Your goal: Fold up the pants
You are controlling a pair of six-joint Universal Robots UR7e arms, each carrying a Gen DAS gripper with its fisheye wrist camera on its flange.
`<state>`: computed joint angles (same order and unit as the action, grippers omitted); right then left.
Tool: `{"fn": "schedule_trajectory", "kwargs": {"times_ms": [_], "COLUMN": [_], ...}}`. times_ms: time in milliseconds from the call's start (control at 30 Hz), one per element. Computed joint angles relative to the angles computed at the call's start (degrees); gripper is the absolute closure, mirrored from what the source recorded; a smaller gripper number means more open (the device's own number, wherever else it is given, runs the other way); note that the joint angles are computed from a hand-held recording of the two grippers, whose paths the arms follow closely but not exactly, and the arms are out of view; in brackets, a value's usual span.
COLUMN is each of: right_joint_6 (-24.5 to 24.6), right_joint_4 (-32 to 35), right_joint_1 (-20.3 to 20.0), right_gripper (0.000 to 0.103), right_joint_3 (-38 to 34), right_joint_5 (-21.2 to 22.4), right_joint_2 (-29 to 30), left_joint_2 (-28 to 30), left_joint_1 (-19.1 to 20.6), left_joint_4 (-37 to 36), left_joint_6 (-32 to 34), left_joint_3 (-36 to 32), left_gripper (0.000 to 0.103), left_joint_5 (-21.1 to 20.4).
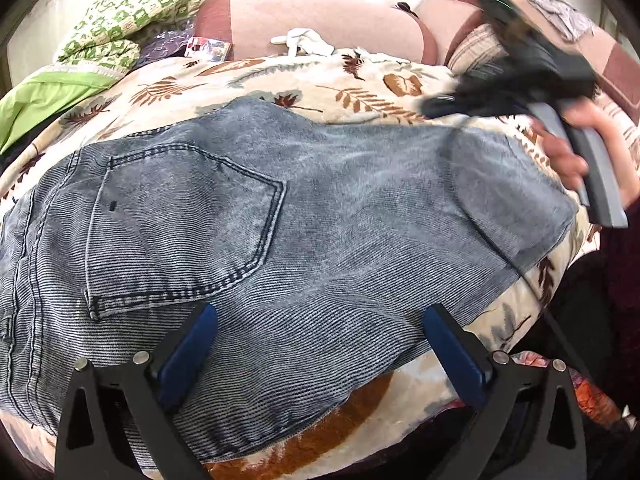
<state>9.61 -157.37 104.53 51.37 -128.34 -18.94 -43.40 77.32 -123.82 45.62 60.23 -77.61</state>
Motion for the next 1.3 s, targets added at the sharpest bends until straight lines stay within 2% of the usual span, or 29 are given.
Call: {"fn": "schedule_trajectory", "kwargs": {"times_ms": [67,167,233,300,367,433,533,633,733,767,867,1100,1300], "right_joint_6": [0.9,3.9,8.3,13.9,18.8,19.7,14.7,5.9,-5.1,-7.6,-14.2,-21.3,-25.2], "right_joint_4": [-8.4,-17.1,-17.2,-13.4,-6.6,-5.5,-11.2,-16.6,-23.5,-25.0,-29.3,-33.3,-38.9], "right_joint_1": [-0.2,-0.8,-1.7,-2.9,-4.0,-3.6,-2.6,-0.9,1.3,1.9,3.3,5.1,6.1], "right_gripper": [0.093,0.091,0.092,0.092,0.091,0.091,0.091,0.091,0.091,0.091,0.091,0.091,0.091], "right_joint_3": [10.7,22.0,26.2,28.5,27.9,26.9,26.2,22.7,19.4,17.7,14.4,11.3,14.8], "right_joint_5": [-1.6,-4.4,-4.9,-4.7,-4.7,-6.0,-4.7,-3.9,-3.3,-2.7,-0.7,1.4,3.3], "right_joint_2": [-6.0,-12.2,-15.0,-16.8,-17.3,-16.7,-15.7,-12.5,-8.8,-7.4,-4.2,-0.2,-0.5], "left_joint_2": [-0.7,-2.2,-2.0,-0.6,1.9,3.9,3.1,3.5,3.8,3.4,2.0,-0.2,0.8], "left_joint_1": [0.2,0.3,0.6,0.7,0.8,1.0,0.0,-1.2,-1.8,-1.8,-2.2,-3.5,-4.7], "left_joint_4": [-2.3,-13.7,-18.2,-18.5,-13.4,-9.8,-16.6,-21.2,-13.3,-12.9,-18.6,-27.3,-30.4], "left_joint_6": [0.1,1.0,-1.3,-4.7,-8.9,-11.0,-5.8,-1.8,-6.2,-7.0,-6.8,-4.4,-4.2], "left_joint_3": [0.5,3.9,3.9,1.8,-2.7,-5.9,-1.2,1.4,-2.4,-2.7,-0.8,1.3,-0.6], "left_gripper": [0.001,0.001,0.001,0.001,0.001,0.001,0.000,0.000,0.000,0.000,0.000,0.000,0.000], "left_joint_5": [-2.4,-4.8,-5.6,-3.2,1.9,5.1,9.2,14.7,16.4,16.3,15.4,13.5,13.1]}}
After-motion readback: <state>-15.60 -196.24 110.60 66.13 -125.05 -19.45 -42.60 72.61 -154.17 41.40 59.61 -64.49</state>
